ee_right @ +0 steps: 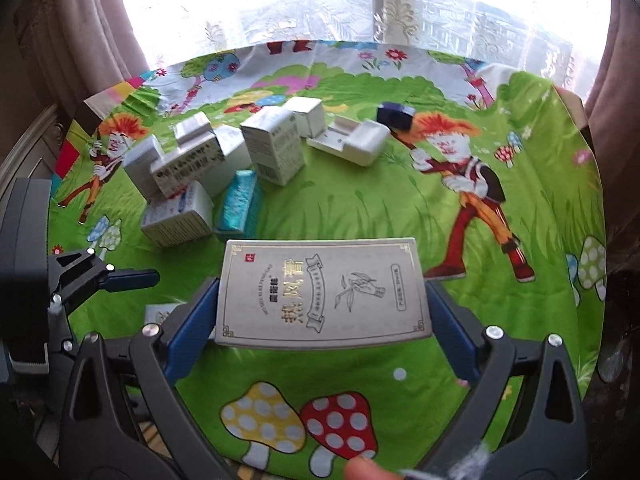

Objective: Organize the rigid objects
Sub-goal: 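Grasp the large white medicine box with the right tool while the left grasps the DING ZHI DENTAL box, then carry both boxes over the purple storage box and open both tools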

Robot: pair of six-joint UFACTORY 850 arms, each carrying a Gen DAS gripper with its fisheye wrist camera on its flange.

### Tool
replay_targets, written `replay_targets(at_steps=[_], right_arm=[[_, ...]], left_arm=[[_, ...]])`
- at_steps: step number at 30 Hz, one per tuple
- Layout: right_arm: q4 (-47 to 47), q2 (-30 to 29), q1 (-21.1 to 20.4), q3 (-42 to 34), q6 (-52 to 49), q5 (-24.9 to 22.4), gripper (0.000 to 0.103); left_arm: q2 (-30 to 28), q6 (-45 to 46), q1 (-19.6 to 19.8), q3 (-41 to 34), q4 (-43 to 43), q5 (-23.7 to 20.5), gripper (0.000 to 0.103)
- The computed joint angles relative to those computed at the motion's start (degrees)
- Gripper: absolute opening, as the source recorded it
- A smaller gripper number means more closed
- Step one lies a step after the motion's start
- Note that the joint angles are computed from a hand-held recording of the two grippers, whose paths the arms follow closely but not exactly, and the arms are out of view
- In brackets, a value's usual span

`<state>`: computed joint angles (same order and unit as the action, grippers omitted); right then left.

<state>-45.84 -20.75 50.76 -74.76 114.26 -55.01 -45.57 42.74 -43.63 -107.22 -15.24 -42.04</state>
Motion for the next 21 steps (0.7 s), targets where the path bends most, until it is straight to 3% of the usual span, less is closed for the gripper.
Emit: replay_targets(at_steps=[5, 13, 21], right_arm=[[1.07, 0.89, 0.0, 1.58, 1.54, 1.22, 0.099], [2.59, -1.53, 0.73, -1.92, -1.13, 1.21, 0.099], [4.23, -5.65, 2.07, -8.54, -6.45, 1.51, 0.099]], left_arm=[[0.48, 1.85, 0.1, 0.66, -2.44, -1.62, 0.032], [4.88, 1.07, 1.54, 6.08, -7.01, -0.38, 0.032], [13.95, -3.23, 5.4, 16.65, -10.04, 6.96, 0.032]])
